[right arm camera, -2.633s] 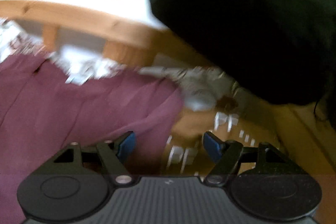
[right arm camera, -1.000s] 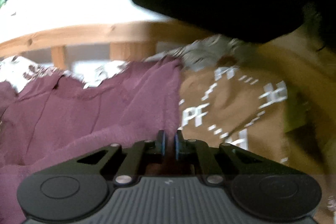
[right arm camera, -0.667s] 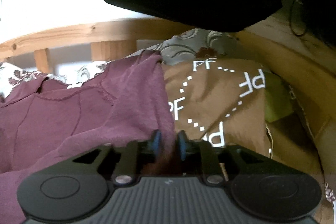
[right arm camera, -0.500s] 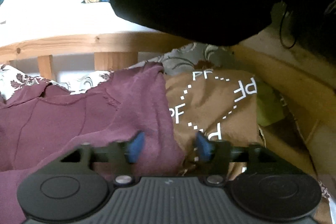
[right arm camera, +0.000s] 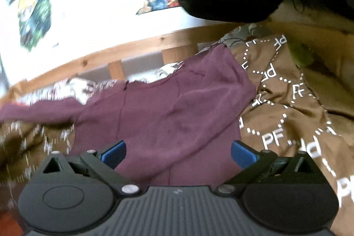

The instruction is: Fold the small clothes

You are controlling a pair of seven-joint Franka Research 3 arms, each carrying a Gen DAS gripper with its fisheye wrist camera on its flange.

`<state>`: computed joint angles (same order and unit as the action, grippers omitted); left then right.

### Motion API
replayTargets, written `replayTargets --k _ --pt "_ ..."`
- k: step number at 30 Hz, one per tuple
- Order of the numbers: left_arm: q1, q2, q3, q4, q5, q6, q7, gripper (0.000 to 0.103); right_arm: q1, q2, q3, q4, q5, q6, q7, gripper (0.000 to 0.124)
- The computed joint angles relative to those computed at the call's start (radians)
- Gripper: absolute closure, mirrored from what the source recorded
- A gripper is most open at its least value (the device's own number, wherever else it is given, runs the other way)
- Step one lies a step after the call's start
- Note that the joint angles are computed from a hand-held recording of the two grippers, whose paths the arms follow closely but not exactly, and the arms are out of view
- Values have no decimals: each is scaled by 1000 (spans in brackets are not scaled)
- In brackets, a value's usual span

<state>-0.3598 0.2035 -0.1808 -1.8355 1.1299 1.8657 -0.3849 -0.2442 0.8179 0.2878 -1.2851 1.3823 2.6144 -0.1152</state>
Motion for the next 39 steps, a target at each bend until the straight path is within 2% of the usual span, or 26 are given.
replayTargets --k 3,4,5,7,9,12,13,14,16,19,22,24,27,31,35,39 --pt "50 -87 18 -106 3 101 -72 1 -51 -102 26 -177 102 -17 -179 21" --pt "74 -125 26 -158 29 168 -112 1 -58 -129 24 -222 132 -29 -212 21" --pt "97 -150 30 -193 49 216 -142 1 -61 -153 17 -262 153 -39 -230 21" --pt "129 -165 27 -220 68 242 -194 2 -53 -188 -7 -322 163 -61 -231 21" --pt "155 -167 25 -233 84 271 -244 12 -38 -202 -33 -353 155 -90 -223 21" --pt "189 -159 30 -229 94 313 -321 31 1 -211 -72 -373 153 -94 -236 21" --pt "194 -153 29 -220 83 300 -333 49 14 -211 -82 -372 165 -90 -253 21" --pt "197 -146 29 -209 69 283 -341 72 22 -212 -89 -373 182 -90 -273 21" --pt "191 -114 23 -161 47 206 -315 98 30 -210 -104 -371 207 -105 -288 21" --pt "154 -61 15 -78 74 68 -225 100 47 -196 -125 -355 190 -115 -249 21" --pt "93 -4 13 10 157 -64 -134 100 51 -180 -132 -340 171 -117 -213 21" --pt "58 26 19 63 217 -102 -67 100 48 -170 -132 -328 157 -124 -187 21" --pt "26 68 36 143 315 -57 51 100 36 -162 -126 -318 146 -142 -164 21" --pt "-25 144 63 274 454 67 194 100 15 -157 -120 -310 144 -174 -149 21" --pt "-67 276 91 467 518 246 301 100 0 -152 -117 -296 174 -172 -151 21" --pt "-92 439 99 687 498 427 395 100 20 -134 -131 -256 170 -80 -101 21"
